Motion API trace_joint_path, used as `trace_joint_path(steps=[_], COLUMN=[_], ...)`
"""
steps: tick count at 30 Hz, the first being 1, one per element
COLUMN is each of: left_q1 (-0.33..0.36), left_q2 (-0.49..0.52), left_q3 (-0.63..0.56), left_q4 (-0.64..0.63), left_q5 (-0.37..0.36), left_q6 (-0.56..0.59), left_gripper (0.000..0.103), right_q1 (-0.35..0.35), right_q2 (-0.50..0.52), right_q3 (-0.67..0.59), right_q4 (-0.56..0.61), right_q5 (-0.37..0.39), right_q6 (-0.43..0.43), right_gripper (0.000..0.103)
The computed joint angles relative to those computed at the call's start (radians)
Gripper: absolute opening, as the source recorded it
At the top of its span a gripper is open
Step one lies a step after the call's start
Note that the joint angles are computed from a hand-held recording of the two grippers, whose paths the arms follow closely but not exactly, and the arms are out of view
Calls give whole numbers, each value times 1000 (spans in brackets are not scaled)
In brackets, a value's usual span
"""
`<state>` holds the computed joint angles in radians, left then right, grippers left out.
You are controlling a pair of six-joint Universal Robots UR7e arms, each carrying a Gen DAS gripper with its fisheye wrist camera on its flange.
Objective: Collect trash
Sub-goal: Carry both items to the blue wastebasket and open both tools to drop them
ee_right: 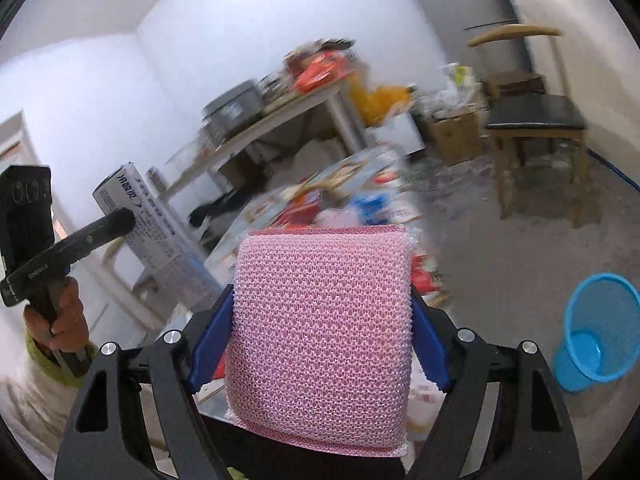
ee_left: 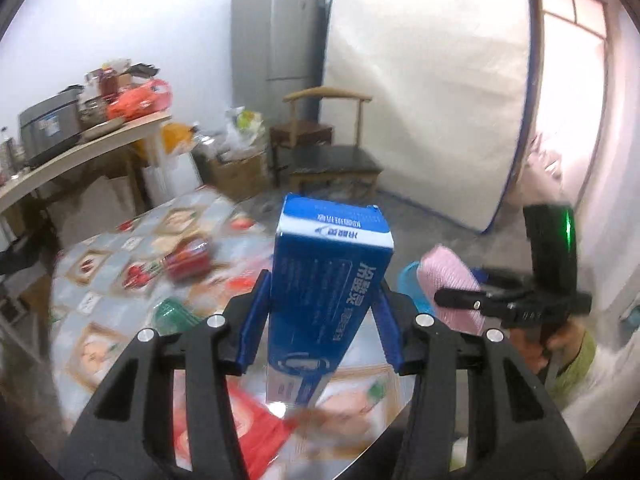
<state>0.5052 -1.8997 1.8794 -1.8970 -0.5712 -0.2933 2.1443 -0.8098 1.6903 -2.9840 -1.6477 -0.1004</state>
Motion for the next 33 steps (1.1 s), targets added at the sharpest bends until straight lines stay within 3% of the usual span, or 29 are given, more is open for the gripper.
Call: trace_joint_path(steps=[5,11,15,18,21,23,24,29,33], left_q1=[117,240,310,355,382,405,412,436,432], left_q2=[235,557,781,927,1043,1131,1160,1165,1087], left_q3=[-57,-230,-386,-495,-587,-673,-699,-696,-601], left_q4=[-366,-499,-486,-470,-479,-471,-472,-464,-489], left_q5=[-211,-410,-507,-544,-535,-522,-507,-500,-485], left_q6=[214,275,276,249,223,187,169,137,185], left_gripper=[46,46,46,46,50,84,85,85,85], right_q1=[-77,-193,-290,-341,-391,-423,-440,-510,-526], right_q2=[-115,-181,-166,-123,-64,-26,3,52,60], right_q3=[104,138,94,32,-51,-103,-145,-184,-162], right_q4=[-92,-106,-60,-28,7,37,69,111,85], right_q5=[-121,-226,-240,-274,-296,-302,-313,-292,-301], right_q6=[65,153,233,284,310,309,321,404,381], right_gripper=[77,77,78,78,82,86,87,87,87])
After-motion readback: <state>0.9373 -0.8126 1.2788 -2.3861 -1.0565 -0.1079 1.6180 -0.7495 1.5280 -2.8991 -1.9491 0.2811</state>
